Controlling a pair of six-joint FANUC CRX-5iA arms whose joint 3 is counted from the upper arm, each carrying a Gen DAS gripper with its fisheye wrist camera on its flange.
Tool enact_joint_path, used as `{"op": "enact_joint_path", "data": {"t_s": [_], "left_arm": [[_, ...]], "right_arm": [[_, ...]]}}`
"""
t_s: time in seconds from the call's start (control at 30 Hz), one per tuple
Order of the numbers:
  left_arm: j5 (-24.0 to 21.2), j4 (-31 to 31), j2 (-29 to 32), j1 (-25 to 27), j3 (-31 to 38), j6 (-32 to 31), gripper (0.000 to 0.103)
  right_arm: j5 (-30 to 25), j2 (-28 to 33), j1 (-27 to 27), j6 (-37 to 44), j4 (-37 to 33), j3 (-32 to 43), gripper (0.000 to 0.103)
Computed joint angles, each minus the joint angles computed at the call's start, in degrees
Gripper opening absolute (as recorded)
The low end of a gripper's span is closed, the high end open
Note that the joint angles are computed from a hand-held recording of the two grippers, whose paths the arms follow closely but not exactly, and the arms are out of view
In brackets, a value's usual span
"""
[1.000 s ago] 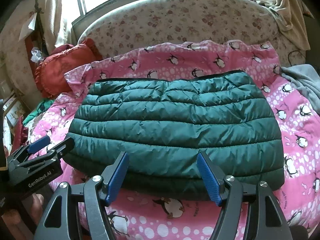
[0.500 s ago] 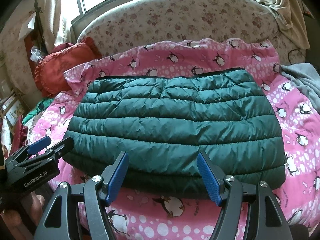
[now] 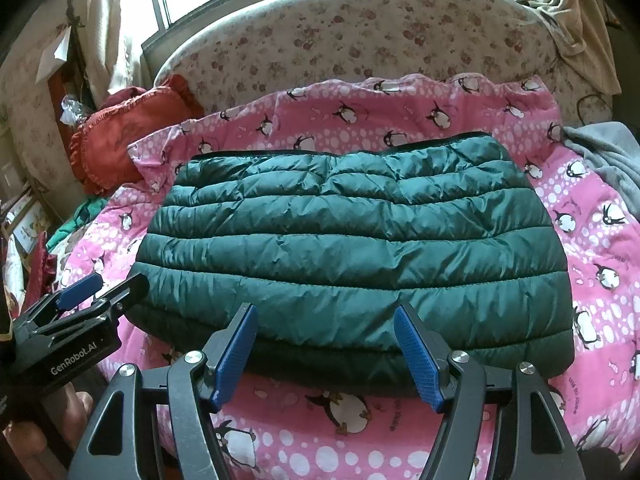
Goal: Fold large clothes
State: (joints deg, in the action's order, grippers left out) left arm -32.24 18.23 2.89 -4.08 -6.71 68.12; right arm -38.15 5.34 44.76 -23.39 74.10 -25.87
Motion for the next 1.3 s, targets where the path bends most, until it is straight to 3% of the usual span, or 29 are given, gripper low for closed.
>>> {"op": "enact_joint_path", "data": {"t_s": [1.3], "left_arm": [[1.28,0.85,-0.01,-0.32,-1.10,-1.43,0.082]], "right_arm": [[1.12,0.60,-0.07,-0.28,-0.78,0.44,0.068]]}}
